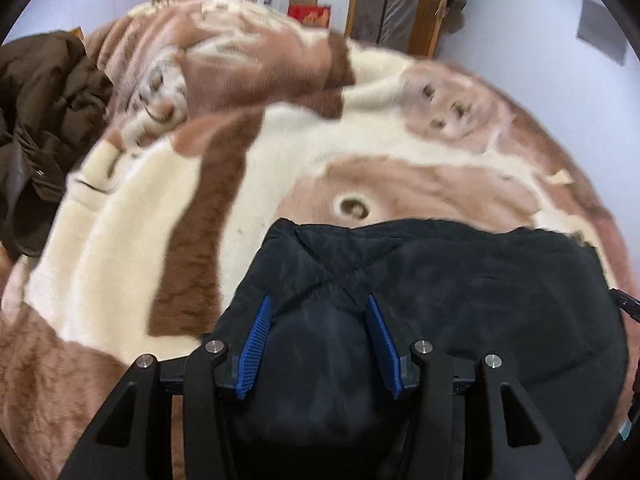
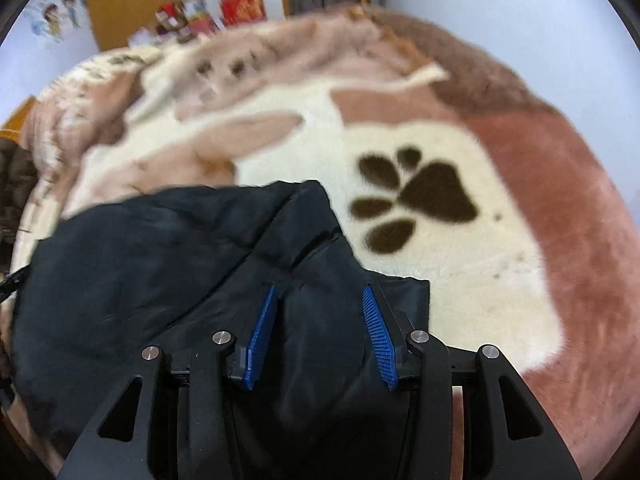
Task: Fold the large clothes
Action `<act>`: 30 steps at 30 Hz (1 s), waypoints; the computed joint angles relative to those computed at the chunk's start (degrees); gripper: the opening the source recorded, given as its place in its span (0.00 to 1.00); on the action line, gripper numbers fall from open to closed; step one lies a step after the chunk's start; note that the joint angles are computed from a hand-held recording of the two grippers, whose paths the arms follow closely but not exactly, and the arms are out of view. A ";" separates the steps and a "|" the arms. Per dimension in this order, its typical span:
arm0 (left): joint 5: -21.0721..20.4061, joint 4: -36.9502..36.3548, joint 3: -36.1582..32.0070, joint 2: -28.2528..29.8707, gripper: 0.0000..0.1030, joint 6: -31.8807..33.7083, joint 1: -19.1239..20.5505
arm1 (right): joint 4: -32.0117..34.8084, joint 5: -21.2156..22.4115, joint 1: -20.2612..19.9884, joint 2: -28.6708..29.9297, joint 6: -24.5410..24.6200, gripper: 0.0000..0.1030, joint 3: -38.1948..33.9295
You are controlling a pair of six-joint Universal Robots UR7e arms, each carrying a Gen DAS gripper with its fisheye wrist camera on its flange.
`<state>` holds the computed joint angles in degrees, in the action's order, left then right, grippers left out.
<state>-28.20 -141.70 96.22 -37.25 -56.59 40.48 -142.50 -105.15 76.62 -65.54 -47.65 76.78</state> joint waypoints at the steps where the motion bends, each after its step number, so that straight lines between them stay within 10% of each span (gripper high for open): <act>1: 1.13 0.08 1.64 -0.91 0.50 -0.77 -1.10 | -0.72 0.95 -0.25 -1.38 -1.11 0.44 1.50; 11: -0.68 5.49 4.62 -2.29 0.53 -9.61 -0.66 | -6.52 -6.29 -0.81 0.18 -3.69 0.45 4.00; 18: 0.01 4.94 12.96 -7.11 0.53 -18.04 -4.64 | -5.51 -1.99 -2.38 -5.16 -2.99 0.53 7.99; 30: -6.87 -14.13 16.99 -4.90 0.68 -12.71 -0.50 | 5.47 -0.89 -5.01 -0.88 4.40 0.62 1.02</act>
